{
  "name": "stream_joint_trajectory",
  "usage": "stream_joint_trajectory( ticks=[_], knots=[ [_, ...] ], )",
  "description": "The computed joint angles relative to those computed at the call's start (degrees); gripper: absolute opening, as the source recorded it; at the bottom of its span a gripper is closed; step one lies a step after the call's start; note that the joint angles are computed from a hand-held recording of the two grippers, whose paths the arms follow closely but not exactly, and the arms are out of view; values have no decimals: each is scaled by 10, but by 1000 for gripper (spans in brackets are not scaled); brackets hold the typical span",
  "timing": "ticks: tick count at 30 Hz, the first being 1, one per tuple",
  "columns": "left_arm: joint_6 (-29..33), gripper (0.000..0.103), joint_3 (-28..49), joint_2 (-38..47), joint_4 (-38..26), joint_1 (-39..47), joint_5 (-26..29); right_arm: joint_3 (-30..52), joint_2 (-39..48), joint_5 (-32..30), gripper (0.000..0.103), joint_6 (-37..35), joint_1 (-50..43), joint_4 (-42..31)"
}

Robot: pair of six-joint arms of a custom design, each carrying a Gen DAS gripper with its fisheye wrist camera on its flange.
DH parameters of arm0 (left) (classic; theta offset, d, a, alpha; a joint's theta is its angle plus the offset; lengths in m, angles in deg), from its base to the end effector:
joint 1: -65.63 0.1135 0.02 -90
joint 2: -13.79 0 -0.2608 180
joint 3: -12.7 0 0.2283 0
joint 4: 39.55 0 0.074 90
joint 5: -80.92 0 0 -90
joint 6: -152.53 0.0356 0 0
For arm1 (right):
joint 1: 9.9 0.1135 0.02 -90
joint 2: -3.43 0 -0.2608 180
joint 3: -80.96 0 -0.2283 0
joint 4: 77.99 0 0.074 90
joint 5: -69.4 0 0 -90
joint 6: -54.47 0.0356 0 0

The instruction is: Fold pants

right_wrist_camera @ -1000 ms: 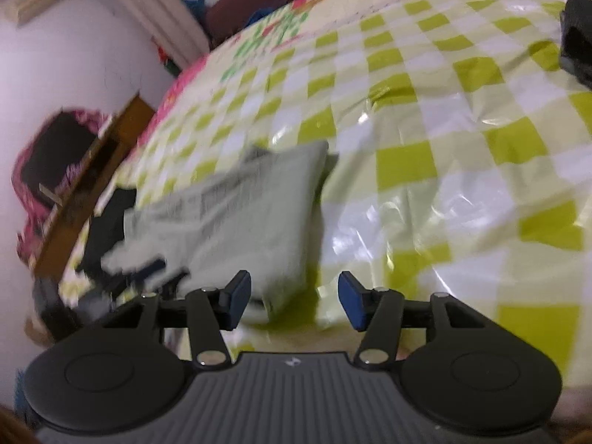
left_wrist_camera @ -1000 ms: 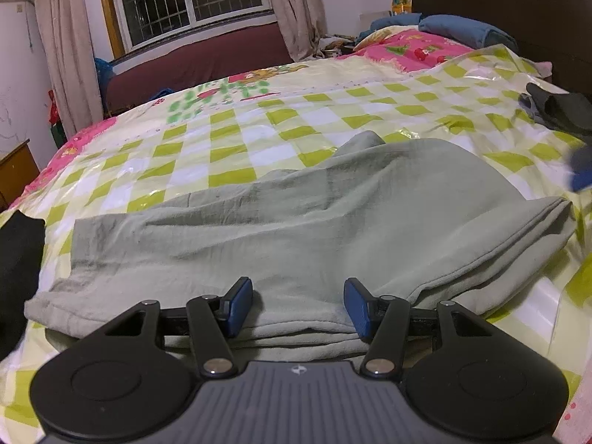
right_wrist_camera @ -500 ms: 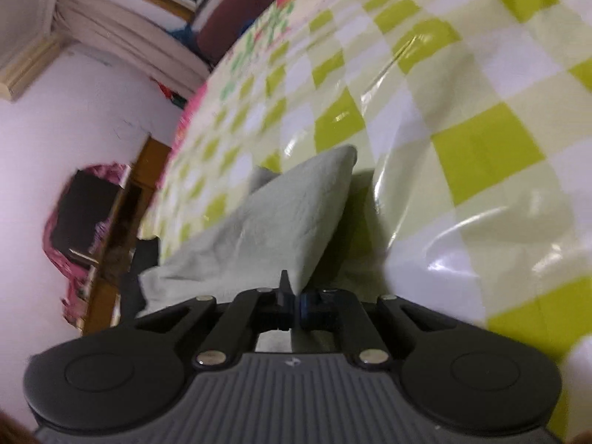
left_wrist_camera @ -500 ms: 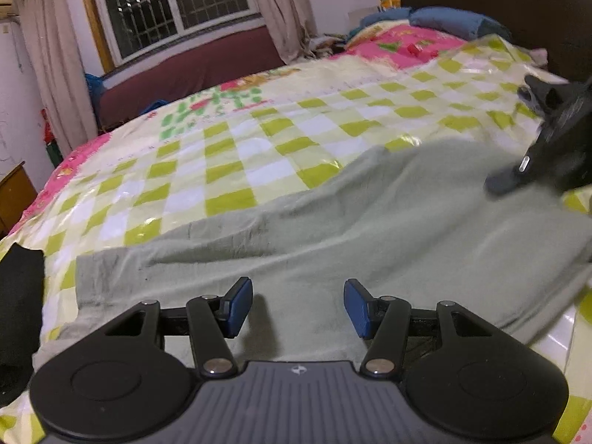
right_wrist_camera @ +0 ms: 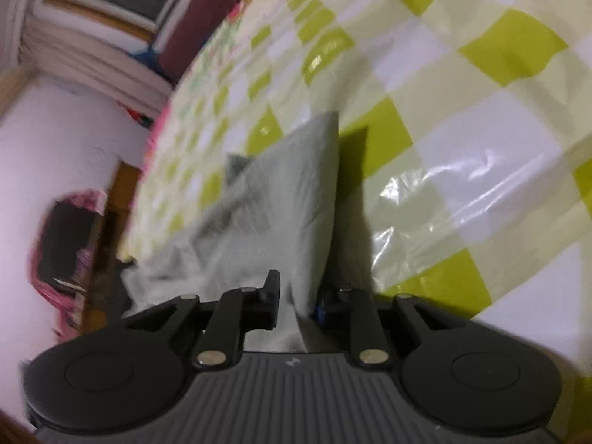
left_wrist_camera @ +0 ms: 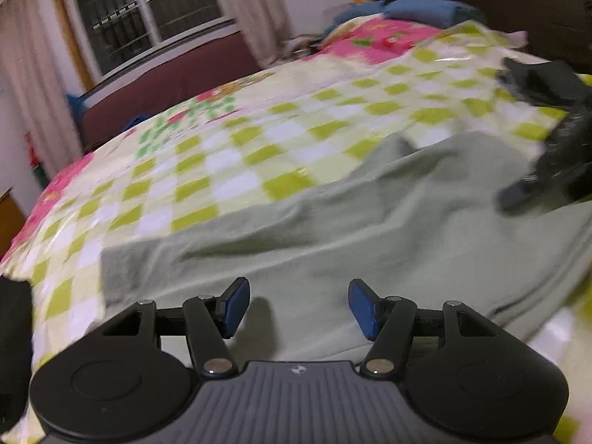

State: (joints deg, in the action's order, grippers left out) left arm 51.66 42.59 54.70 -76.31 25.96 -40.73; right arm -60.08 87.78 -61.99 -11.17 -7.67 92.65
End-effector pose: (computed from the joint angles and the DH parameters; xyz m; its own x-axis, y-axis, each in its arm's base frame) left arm 0.1020 -0.0604 0.1634 -0.6111 0.2983 -0.7332 0.1596 0.9537 0.2549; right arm 0.2117 0.0318 0.1283 -0.9127 0.2741 -0.3031 -0.0374 0.6825 0.7299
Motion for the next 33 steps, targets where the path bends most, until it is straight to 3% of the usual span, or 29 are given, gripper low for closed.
stream_joint_trajectory(
  ticks=[6, 9, 10, 12, 13, 15, 20, 23, 27, 29, 33],
  knots=[
    [-20, 74, -10, -51, 20, 4, 27, 31, -131, -31, 5, 34, -24, -97],
    [34, 75, -15, 26, 140, 19, 34, 84, -175, 4, 5, 41, 15, -160],
    [51, 76, -9, 77, 185, 54, 73, 100, -186, 22, 5, 43, 36, -177],
    [49, 76, 30, 192, 210, 150, 205, 128, -190, 64, 5, 55, 86, -192],
    [49, 76, 38, 220, 216, 175, 241, 143, -188, 81, 5, 57, 104, -200],
    [52, 77, 32, 235, 240, 193, 258, 163, -179, 111, 5, 69, 132, -215],
    [15, 76, 19, 115, 181, 256, 293, 191, -183, 178, 5, 79, 188, -245],
    [20, 77, 17, 73, 146, 278, 260, 231, -172, 210, 5, 77, 229, -273],
    [19, 76, 13, 93, 146, 265, 178, 279, -126, 252, 6, 98, 308, -267],
    [32, 76, 5, 55, 124, 293, 209, 308, -89, 277, 6, 112, 351, -255],
    [92, 77, -6, -128, -8, 377, 301, 374, -6, 309, 6, 134, 408, -236]
  ],
)
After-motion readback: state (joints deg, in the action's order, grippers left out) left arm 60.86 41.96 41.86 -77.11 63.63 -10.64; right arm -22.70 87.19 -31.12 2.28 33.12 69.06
